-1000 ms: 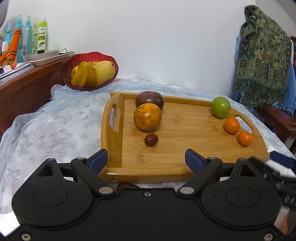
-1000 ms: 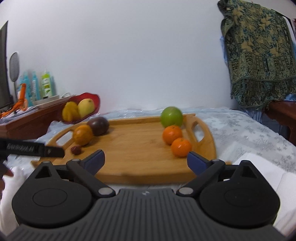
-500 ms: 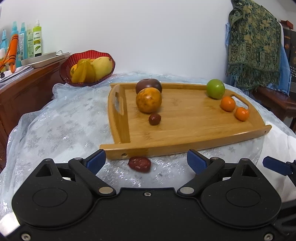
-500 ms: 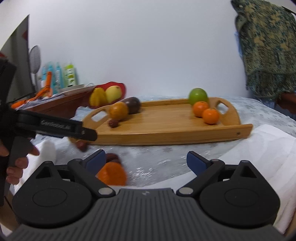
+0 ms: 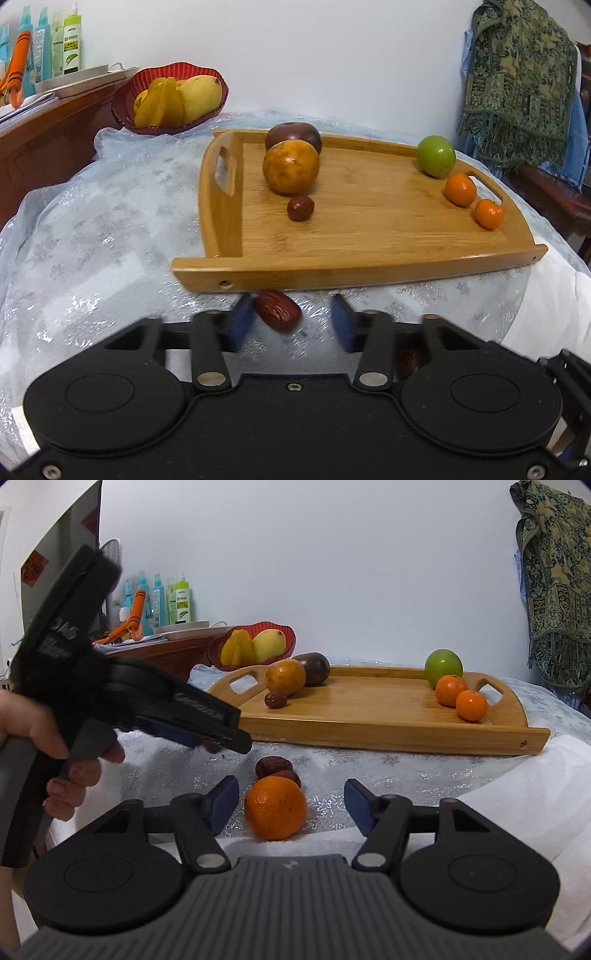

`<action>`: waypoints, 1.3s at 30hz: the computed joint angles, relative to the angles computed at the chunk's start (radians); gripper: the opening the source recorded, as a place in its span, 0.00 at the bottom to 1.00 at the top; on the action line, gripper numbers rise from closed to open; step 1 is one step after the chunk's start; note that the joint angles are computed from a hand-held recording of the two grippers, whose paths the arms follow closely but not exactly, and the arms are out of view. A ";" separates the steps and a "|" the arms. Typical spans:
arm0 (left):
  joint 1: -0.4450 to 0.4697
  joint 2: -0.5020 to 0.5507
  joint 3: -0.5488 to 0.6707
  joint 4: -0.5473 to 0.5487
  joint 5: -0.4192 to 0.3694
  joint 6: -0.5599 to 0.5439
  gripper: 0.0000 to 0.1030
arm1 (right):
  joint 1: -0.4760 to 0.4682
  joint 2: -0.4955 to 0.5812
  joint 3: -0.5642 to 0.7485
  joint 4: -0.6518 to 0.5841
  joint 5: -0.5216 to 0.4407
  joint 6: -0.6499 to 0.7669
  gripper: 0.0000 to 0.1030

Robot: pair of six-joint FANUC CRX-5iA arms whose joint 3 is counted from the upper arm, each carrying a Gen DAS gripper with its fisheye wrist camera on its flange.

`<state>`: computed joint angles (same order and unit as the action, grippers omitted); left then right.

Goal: Organize fruits
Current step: 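Withdraw both tools from the tray toward the remaining dates and tangerine, then grasp another red date with the left tool while the right tool grasps the last tangerine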

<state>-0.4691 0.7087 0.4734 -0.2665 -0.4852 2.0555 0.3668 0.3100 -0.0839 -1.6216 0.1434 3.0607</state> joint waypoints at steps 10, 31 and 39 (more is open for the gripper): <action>-0.034 -0.007 0.008 -0.108 -0.024 0.056 0.19 | 0.010 0.008 0.004 0.031 -0.023 -0.014 0.42; -0.035 -0.032 -0.013 -0.117 0.058 0.072 0.18 | 0.063 0.003 -0.003 0.298 0.161 -0.382 0.39; -0.032 -0.001 0.042 -0.110 0.051 0.066 0.18 | 0.010 0.014 0.040 0.179 0.194 -0.305 0.39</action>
<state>-0.5013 0.7075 0.5158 -0.3763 -0.4347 2.1215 0.3767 0.3243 -0.0438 -1.4427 0.3378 2.7557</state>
